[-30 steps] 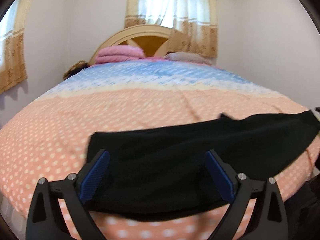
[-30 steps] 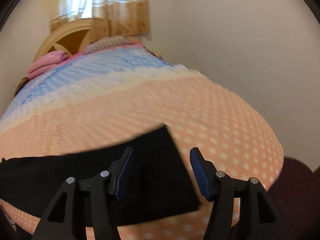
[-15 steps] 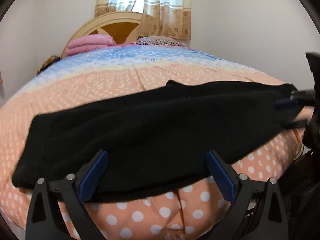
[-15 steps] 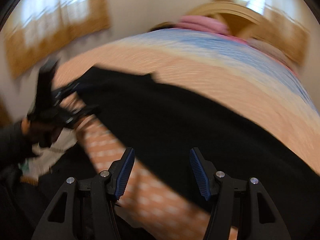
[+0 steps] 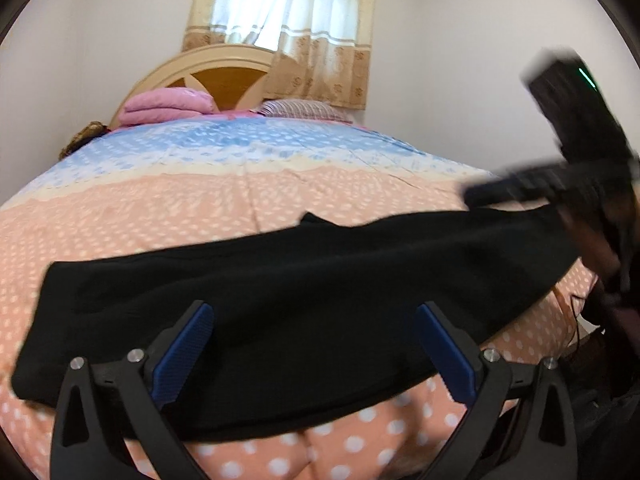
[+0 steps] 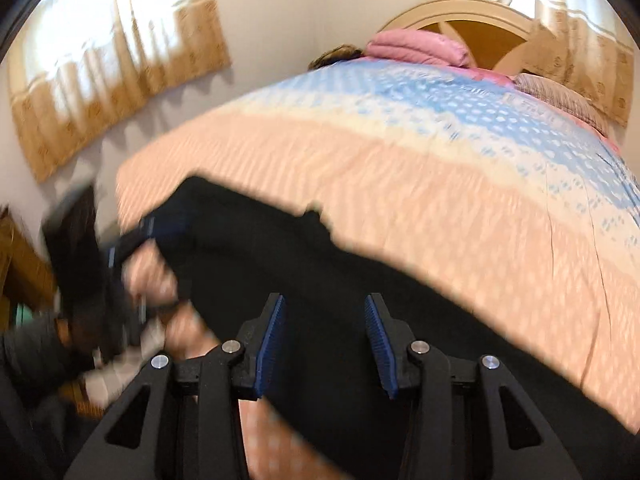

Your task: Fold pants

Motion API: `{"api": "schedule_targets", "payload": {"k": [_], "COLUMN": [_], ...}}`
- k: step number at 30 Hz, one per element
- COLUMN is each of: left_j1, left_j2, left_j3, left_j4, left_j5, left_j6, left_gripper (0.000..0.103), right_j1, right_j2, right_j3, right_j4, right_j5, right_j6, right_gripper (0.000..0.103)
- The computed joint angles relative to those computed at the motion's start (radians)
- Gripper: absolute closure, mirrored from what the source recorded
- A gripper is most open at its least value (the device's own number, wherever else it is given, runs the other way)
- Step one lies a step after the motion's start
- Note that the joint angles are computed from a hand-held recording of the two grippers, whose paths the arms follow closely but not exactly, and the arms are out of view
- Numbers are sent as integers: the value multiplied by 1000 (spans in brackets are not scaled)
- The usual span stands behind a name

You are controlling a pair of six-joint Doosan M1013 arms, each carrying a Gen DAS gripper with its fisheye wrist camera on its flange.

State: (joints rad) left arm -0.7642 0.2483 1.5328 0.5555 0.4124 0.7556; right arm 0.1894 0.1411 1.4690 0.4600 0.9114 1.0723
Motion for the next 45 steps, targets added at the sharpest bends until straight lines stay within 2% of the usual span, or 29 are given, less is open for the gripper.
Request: {"api": "schedule_targets", "payload": {"k": [5,8,11,13,14,15,16,18,21,24,26,30,32,33,34,36,39,43,44,45], "left_j1": [2,7,6,3,1,0,-1,-4,-2,-9,-11,-10,-12,-9,-11,-16,-9,26,31,38], "left_j2": [19,24,18,15,15,13,11,8,3,4,2,2,-3,-7,-15,-32,-55,-62,-59,-54], "left_j3": [-14,-15,-4,3,4,9,11,16,24,26,30,30,29,29,34,47,68,74,74,72], "left_j4": [-161,-191,-186,-169,-161,-150,-146,-141,-142,-110,-102,-108,-103,-100,-61,79,247,191,170,122], "left_j5": [17,40,25,21,20,18,17,14,6,10,10,5,16,17,21,39,74,138,157,171], "left_j6": [144,155,140,132,130,124,122,113,112,92,89,91,81,83,51,-67,-246,-269,-260,-223], "left_gripper": [0,0,0,0,0,0,0,0,0,0,0,0,0,0,0,0,0,0,0,0], "right_j1": [12,23,37,32,25,21,16,18,32,36,49,43,24,14,-9,-49,-94,-140,-140,-133], "right_j2": [127,180,209,232,240,246,248,244,222,253,256,238,219,203,181,148,87,45,41,36], "right_j3": [-136,-190,-211,-228,-232,-233,-234,-232,-219,-250,-243,-220,-207,-191,-169,-136,-70,-3,8,22], "right_j4": [81,101,60,83,95,111,131,129,86,31,-8,19,28,33,68,141,178,227,199,119], "right_j5": [104,178,198,231,241,251,266,252,132,140,128,124,117,100,89,90,59,109,110,76], "right_j6": [86,154,213,239,250,259,259,262,243,317,305,246,249,247,230,200,171,124,136,187], "right_gripper": [60,64,66,68,72,91,98,99,100,100,100,96,78,58,51,51,51,51,51,51]}}
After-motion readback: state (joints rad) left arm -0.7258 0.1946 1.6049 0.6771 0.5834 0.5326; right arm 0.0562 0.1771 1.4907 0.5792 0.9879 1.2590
